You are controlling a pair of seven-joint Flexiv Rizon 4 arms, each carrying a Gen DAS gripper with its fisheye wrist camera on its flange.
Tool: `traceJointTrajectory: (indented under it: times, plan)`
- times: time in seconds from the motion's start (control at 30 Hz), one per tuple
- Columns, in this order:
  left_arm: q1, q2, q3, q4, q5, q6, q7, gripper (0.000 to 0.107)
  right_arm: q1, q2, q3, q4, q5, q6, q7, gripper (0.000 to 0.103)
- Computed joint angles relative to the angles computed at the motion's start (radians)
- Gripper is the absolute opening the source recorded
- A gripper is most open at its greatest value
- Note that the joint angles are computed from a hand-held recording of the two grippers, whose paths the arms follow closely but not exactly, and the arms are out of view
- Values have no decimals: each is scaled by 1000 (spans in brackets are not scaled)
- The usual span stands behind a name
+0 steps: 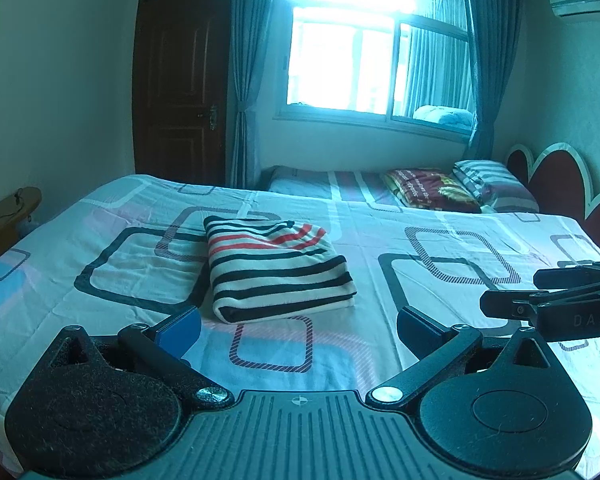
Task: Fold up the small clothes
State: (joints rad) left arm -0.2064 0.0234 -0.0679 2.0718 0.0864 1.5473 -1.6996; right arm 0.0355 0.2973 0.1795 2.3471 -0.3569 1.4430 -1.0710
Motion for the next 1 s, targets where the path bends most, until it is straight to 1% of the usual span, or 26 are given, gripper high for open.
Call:
traceJointTrajectory:
  times: [0.27,0.7,0.8,1.0]
  plan:
    - [-5,-6,1,-2,-23,3,25,103,-4,-3,0,-4,-5,5,1,97]
    - [-7,-10,4,-7,-18,5,25,103,4,-5,-4,-8,6,1,-9,97]
    - [-9,-13,4,-3,-35,11,36,103,4,-5,-3,-9,8,-1,-9,97]
    - [-13,-19,4,0,-50,18,36,103,23,4,-19,-7,39,-12,-43,97]
